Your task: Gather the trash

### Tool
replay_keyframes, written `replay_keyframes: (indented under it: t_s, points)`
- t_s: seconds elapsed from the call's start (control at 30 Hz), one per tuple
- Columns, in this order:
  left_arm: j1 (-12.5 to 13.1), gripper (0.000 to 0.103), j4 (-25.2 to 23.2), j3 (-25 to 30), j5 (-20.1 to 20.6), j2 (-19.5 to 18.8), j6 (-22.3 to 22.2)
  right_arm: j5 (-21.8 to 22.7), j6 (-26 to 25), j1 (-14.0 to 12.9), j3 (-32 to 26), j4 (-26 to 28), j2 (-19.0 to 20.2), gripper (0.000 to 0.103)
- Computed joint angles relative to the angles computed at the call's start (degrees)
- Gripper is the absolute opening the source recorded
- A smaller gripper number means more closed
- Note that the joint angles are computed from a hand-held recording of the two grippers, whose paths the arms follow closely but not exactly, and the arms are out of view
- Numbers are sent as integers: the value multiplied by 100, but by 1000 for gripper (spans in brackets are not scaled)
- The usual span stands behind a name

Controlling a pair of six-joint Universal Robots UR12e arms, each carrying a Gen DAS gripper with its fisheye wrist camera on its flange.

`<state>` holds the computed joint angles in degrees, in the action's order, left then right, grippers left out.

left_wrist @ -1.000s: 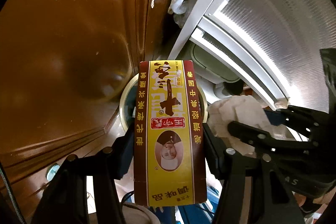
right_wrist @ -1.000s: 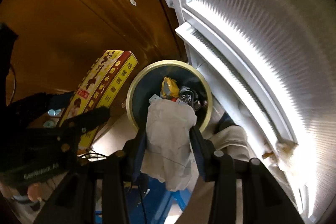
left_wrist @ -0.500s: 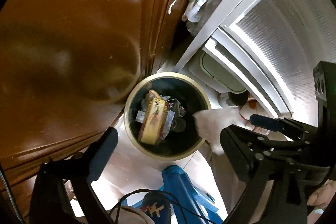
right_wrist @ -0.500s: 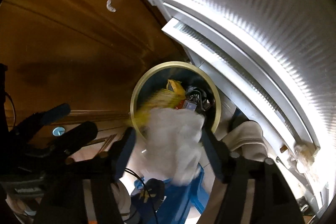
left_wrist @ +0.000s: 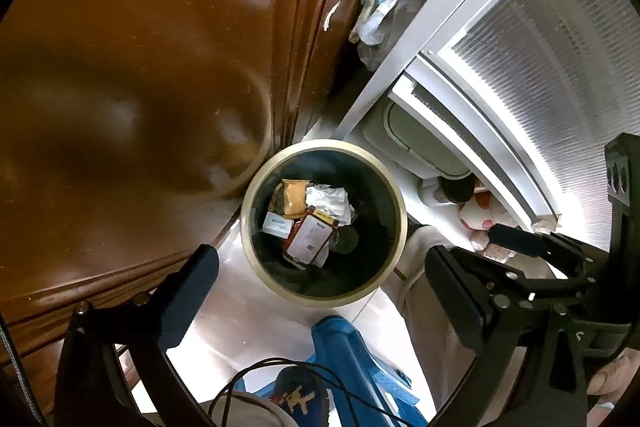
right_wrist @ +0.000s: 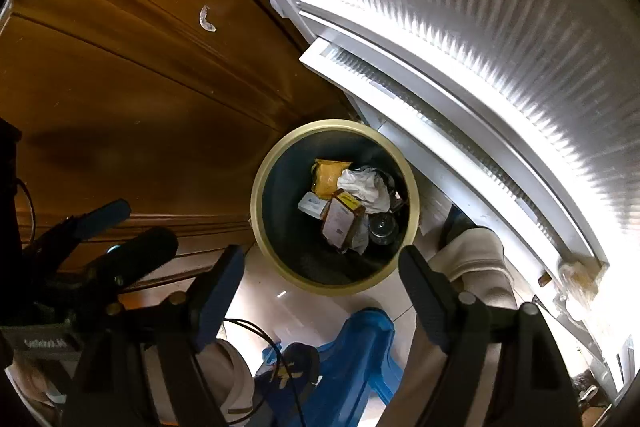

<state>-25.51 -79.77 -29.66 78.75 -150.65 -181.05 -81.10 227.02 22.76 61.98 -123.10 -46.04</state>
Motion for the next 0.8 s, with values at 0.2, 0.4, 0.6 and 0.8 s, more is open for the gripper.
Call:
replay_keyframes:
  t_s: [0.2,0.4,0.6,0.8]
  points:
    - [-40,102,150,-152,105,125,192,-105,104,25,100,-9,-115,81]
    - [-85,102,407,-401,115,332,443,-274,175,65,167,33,-265,81]
    - [-116,102,841,-797,112,640,553,-654,64,155,123,118,-395,81]
    - [-100,102,1287,-1210,53,1005,462,-1062,-71,255,15,143,-502,81]
